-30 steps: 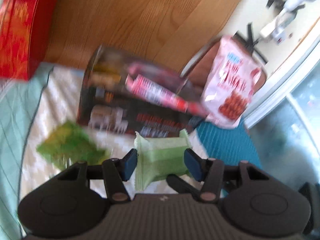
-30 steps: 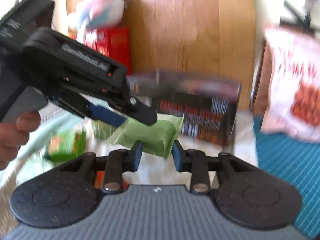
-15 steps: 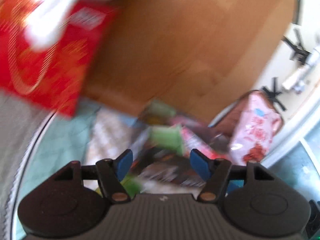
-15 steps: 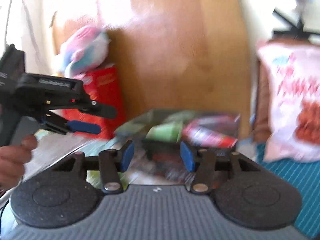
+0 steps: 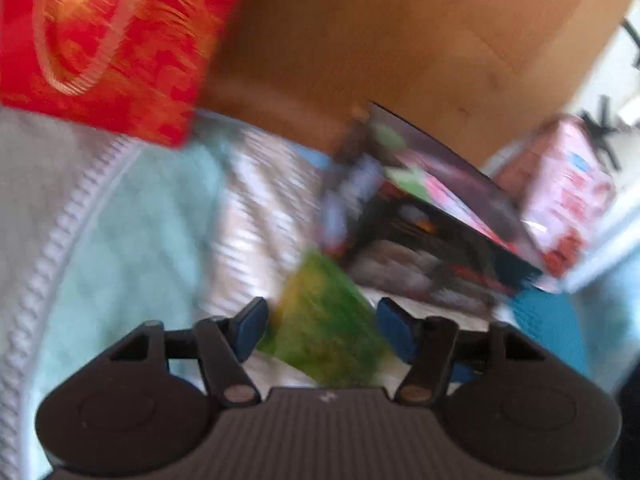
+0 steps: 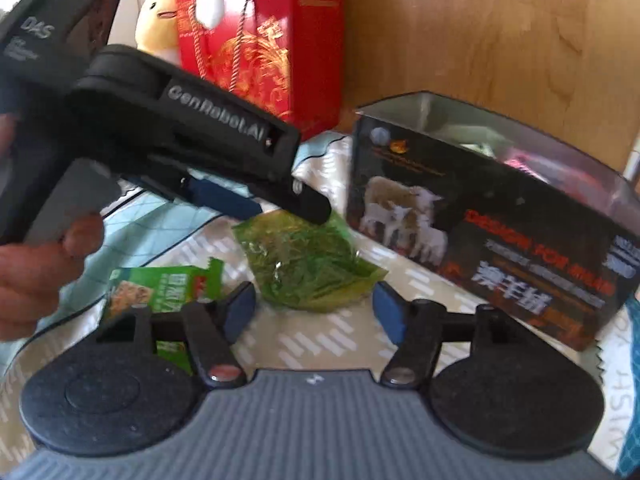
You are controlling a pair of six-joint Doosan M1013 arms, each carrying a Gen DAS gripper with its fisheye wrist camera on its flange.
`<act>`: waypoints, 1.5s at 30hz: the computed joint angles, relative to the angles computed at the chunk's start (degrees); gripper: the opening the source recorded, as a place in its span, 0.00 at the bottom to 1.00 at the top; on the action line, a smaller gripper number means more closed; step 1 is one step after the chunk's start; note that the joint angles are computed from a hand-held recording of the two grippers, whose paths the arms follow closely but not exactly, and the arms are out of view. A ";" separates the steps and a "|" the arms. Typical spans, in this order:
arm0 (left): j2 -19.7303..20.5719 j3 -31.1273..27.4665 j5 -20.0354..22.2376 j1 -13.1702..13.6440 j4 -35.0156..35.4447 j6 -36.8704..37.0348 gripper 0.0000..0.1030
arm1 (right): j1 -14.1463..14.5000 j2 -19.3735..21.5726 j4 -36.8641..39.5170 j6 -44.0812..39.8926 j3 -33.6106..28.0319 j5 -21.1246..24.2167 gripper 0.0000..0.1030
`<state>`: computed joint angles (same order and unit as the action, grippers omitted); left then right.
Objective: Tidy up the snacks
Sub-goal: 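Grasp the green leafy snack bag with the left tool and lift, then drop the green leafy bag into the black box from the left tool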
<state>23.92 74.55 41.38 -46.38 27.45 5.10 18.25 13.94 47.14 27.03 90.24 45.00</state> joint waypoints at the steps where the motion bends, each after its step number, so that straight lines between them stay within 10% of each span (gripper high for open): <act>1: -0.03 0.36 -2.60 0.15 -2.06 0.92 0.51 | -0.38 -0.32 0.55 -0.47 0.54 -0.74 0.44; 4: 0.64 0.30 -7.48 0.37 -8.47 5.33 0.28 | -1.76 -0.96 2.27 -0.40 1.75 -1.92 0.31; 9: 1.61 -1.71 -5.40 -0.77 -5.97 4.47 0.20 | -2.72 -2.43 6.17 -4.29 4.07 -4.22 0.19; 17: -1.22 2.38 -9.38 -1.03 -1.82 -1.42 0.17 | -2.86 -4.51 9.95 -10.96 7.00 -6.75 0.23; 21: -2.95 4.74 -15.68 -1.09 1.23 -4.38 0.17 | -3.92 -4.90 14.13 -12.88 7.29 -4.81 0.48; 26: -2.49 2.51 -20.86 -0.03 -5.52 5.12 0.17 | -4.31 -5.84 22.00 -20.33 8.26 -8.51 0.43; 30: 2.06 -8.22 -12.25 0.55 -4.88 13.33 0.41 | -2.33 -4.65 25.62 -25.47 4.77 -17.81 0.33; 32: 5.55 -15.86 -0.57 -0.11 2.34 11.01 0.83 | -0.84 -3.22 16.35 -18.16 2.52 -24.56 0.37; 34: 7.37 -19.36 5.87 -0.58 4.58 11.42 0.76 | -1.53 -3.09 13.32 -13.76 2.18 -23.98 0.38; 45: -1.55 -2.10 3.26 -4.69 15.81 -6.90 0.77 | -8.67 -8.17 26.62 -10.49 11.36 -7.40 0.41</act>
